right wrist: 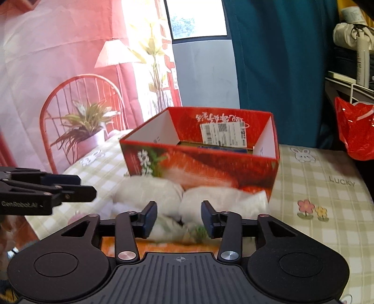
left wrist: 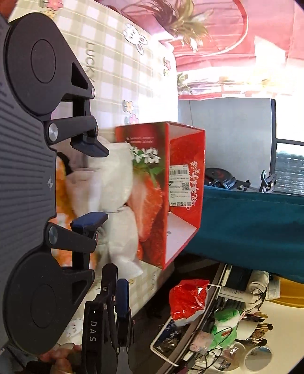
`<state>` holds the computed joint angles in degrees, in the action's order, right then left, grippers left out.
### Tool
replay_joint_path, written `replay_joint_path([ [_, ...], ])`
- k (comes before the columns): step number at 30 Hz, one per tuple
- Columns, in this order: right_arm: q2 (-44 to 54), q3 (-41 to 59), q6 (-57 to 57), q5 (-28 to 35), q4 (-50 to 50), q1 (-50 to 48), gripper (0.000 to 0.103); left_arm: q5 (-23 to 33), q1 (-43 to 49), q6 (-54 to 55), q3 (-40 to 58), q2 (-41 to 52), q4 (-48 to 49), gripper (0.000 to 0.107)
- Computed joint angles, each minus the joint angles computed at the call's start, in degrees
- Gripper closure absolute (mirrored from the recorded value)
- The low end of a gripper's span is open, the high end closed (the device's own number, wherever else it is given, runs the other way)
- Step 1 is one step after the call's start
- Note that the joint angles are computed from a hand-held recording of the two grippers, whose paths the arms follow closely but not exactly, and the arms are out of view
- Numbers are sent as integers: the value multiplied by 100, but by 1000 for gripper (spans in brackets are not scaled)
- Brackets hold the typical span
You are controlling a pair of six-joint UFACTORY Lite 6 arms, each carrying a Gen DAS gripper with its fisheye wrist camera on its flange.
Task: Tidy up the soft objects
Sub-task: 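Move both grippers down to the orange floral cloth roll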
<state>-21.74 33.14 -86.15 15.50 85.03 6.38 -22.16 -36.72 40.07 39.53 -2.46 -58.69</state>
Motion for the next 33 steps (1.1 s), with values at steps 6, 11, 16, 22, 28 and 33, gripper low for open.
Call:
replay_joint_path([
  [6,-727,-754,335,-426,-409,495,45,-325,-255,-333,-660,-259,-154,46],
  [11,-1025,-1129,1821,-806,-2092,944,35,-379,-198,-612,-846,-303,6,41],
  [16,-918,-1185,1685,-863,-1950,969,32,-477,-204,-1023,-953,-262,352,39],
  [22,-845,-1239,338,-1050,-844,1183,23,-535,-48,-1657,-1108,-259,907,38],
  [28,-605,-1240,-1604,-994,1043,1028,23,-610,1,-1894,-1129,-201,1136,36],
  [33,-532,-1259,-1977,-1017,1400,1056,24,-648,26,-2100,-1196,-232,1357,36],
])
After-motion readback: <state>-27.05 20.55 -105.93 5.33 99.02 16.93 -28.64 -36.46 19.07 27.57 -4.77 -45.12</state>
